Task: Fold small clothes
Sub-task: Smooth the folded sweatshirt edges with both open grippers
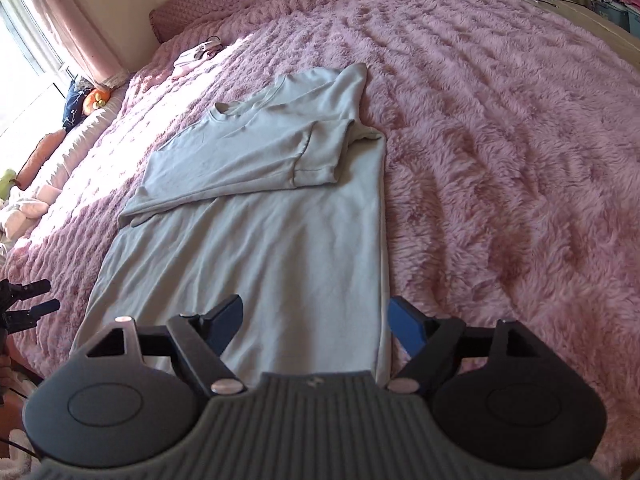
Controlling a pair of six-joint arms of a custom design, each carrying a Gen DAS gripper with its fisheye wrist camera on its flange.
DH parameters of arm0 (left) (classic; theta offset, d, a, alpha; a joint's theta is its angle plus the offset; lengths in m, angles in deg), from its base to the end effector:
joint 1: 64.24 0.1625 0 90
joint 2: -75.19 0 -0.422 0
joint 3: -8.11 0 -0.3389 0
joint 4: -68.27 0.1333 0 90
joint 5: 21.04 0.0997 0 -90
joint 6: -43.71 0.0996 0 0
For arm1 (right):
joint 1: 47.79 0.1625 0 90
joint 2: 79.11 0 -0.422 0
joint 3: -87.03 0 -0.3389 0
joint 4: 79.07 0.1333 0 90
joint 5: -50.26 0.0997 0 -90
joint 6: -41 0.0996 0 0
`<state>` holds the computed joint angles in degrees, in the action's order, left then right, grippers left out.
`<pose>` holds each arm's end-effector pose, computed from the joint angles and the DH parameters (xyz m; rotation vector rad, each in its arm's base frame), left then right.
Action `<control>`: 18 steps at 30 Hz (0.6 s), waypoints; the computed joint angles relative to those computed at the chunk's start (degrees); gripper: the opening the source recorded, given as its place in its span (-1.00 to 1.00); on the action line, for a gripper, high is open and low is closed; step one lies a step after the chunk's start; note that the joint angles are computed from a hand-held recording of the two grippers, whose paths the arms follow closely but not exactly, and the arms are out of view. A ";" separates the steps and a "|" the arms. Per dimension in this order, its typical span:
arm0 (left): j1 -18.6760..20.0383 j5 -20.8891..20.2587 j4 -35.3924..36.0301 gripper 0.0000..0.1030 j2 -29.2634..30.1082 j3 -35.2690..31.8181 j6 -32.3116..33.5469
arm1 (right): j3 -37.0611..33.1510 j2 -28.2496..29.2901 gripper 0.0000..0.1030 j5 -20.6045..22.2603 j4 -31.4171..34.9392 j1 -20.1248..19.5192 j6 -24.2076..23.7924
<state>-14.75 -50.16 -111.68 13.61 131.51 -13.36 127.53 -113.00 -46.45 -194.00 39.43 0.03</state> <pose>-0.1389 -0.5017 0.2392 -0.6898 2.3059 -1.4457 0.0821 -0.8176 0.2962 0.9202 -2.7416 0.3696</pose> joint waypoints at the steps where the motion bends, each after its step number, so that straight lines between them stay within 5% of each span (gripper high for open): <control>1: -0.41 -0.58 1.56 0.58 -1.06 1.70 -3.22 | 0.94 -0.85 0.44 -1.05 0.84 -0.47 0.08; 5: -1.16 -3.94 2.78 0.58 -4.03 8.00 -13.93 | 2.54 -2.57 0.27 -4.33 5.33 -1.99 1.55; 9: 0.17 -8.86 -3.12 0.57 -3.44 11.19 -15.58 | 4.63 -3.36 0.16 -4.41 6.21 -3.17 3.96; 12: 0.74 -9.61 -0.60 0.56 -3.51 11.03 -18.00 | 6.22 -3.68 0.17 -5.01 4.61 -3.36 4.51; 18: 3.33 -14.29 -16.45 0.57 0.59 12.36 -14.50 | 4.36 -2.73 0.16 -3.50 7.23 -3.62 6.64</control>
<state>-11.41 -64.45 -128.13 14.21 143.87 -27.86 131.89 -115.74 -49.95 -186.77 35.82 6.66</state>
